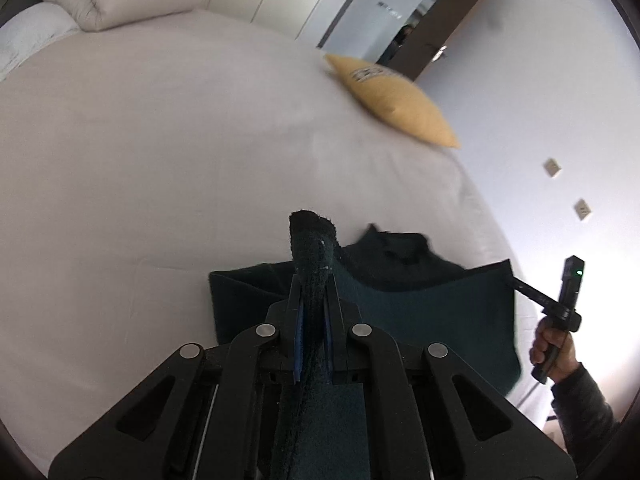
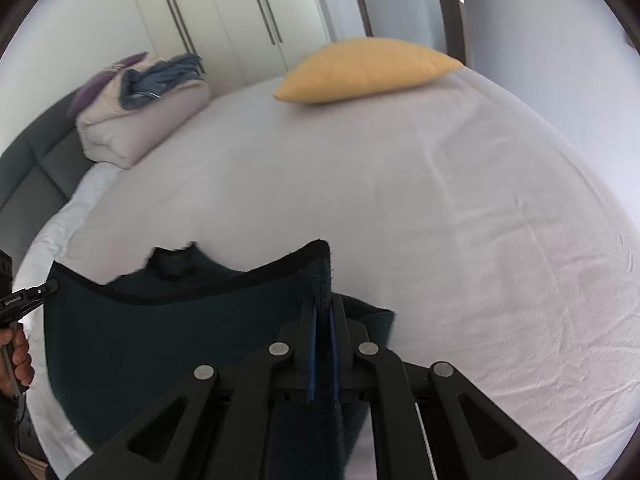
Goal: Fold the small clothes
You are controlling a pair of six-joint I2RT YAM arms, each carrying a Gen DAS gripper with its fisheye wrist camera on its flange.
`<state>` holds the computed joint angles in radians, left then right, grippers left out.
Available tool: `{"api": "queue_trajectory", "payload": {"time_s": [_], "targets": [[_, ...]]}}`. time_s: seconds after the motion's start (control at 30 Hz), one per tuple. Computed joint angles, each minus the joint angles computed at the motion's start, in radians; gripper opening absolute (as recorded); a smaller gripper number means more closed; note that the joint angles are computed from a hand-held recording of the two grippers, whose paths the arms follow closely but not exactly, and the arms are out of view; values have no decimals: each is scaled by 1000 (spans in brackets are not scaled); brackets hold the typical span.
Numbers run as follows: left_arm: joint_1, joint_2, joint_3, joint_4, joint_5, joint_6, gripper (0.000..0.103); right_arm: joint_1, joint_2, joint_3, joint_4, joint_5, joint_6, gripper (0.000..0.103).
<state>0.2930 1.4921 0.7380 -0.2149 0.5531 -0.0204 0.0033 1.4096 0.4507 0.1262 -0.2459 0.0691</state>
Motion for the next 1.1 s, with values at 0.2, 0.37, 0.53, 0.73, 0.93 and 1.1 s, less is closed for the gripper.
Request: {"api": "queue_trajectory", "payload": {"time_s": [0.2, 0.37, 0.53, 0.73, 0.93, 1.1], "targets": [[10, 141, 24, 82, -29, -14, 6, -62, 132, 13, 74, -17, -5, 6], [52, 232, 9, 126, -33, 13, 7, -62, 200, 19, 114, -18, 3, 6], [74, 263, -7, 160, -40, 43, 7, -67, 235, 28, 137, -27, 7, 7], [91, 262, -25, 179, -43, 61, 7, -42, 266, 52, 131, 11, 6, 7], [91, 257, -20, 173, -23, 63, 8, -85, 253, 31, 146, -46, 13, 16], [120, 184, -11, 127, -87, 59, 9, -120, 101, -41, 117, 9, 48, 55]]}}
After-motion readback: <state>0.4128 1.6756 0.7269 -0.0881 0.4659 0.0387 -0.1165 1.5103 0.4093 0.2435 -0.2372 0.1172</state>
